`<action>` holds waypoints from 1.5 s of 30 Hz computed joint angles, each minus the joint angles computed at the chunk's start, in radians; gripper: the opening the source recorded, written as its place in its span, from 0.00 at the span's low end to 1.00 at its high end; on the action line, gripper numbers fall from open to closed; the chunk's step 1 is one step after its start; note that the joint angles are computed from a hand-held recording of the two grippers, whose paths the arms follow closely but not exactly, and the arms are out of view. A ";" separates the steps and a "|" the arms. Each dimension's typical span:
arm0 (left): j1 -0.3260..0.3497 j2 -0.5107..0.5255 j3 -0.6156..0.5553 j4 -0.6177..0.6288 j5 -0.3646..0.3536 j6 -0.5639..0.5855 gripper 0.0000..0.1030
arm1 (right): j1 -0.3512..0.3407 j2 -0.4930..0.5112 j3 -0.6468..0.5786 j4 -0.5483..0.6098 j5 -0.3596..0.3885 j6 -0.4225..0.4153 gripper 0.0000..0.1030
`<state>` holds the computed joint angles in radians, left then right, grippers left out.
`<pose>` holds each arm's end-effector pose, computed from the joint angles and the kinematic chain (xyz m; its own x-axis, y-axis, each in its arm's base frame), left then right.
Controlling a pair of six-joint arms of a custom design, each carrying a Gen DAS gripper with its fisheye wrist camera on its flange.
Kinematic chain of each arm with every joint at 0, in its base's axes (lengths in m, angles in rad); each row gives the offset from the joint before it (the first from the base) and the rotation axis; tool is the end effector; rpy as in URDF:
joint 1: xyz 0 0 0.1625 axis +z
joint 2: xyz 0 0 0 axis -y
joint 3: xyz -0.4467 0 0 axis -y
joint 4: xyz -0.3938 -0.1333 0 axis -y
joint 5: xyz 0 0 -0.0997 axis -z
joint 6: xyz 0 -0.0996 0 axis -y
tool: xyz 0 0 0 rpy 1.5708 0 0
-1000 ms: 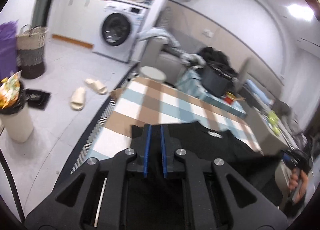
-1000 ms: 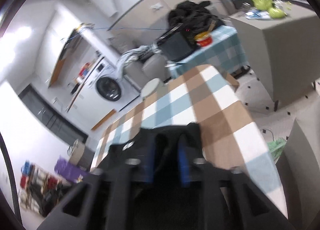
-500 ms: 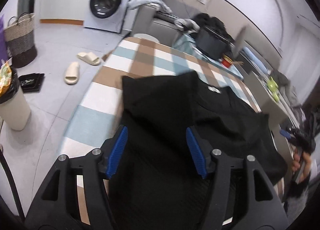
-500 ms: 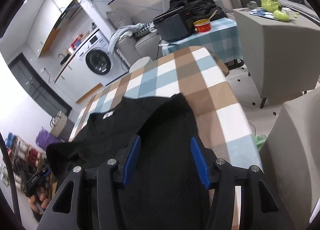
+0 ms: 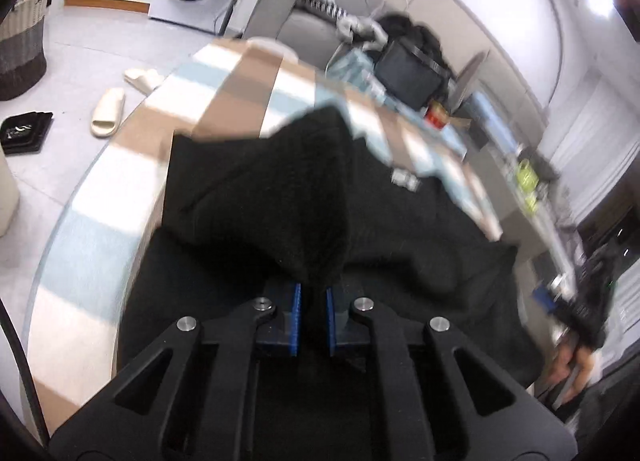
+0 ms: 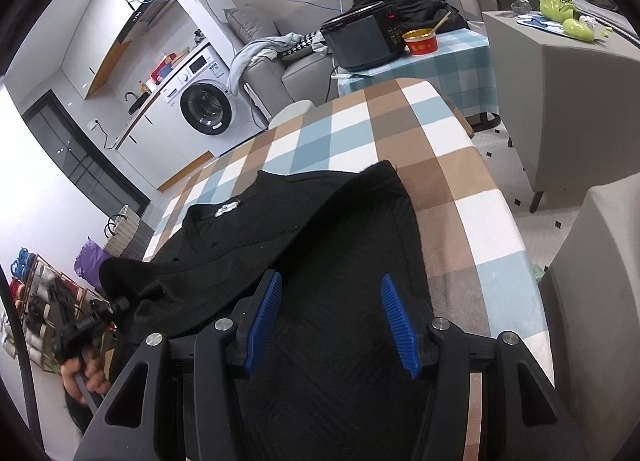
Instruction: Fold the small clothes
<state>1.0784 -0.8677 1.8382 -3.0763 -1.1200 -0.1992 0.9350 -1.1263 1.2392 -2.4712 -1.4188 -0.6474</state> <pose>-0.1482 -0.6499 0.1520 -0.9609 0.0752 -0.2665 0.2209 0.7885 -0.5739 -0.3102 -0.6702 0.5226 -0.9379 0.0569 0.3421 -0.1839 0.7548 -0.6297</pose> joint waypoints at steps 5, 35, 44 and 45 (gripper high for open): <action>-0.005 0.024 -0.067 -0.046 0.114 -0.030 0.27 | -0.006 -0.001 -0.006 0.000 -0.005 0.008 0.52; 0.006 -0.018 -0.010 0.047 0.264 0.160 0.61 | 0.027 0.078 -0.126 0.065 -0.147 -0.050 0.52; 0.028 0.088 -0.181 0.175 0.275 0.202 0.61 | 0.053 0.129 -0.211 0.116 -0.189 -0.019 0.52; 0.033 0.097 -0.201 0.181 0.261 0.202 0.61 | 0.054 0.133 -0.218 0.119 -0.193 -0.019 0.52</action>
<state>1.1116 -0.7707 1.6377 -2.8956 -0.8589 0.0031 0.9889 -0.9929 1.0207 -2.3519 -1.6115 -0.6661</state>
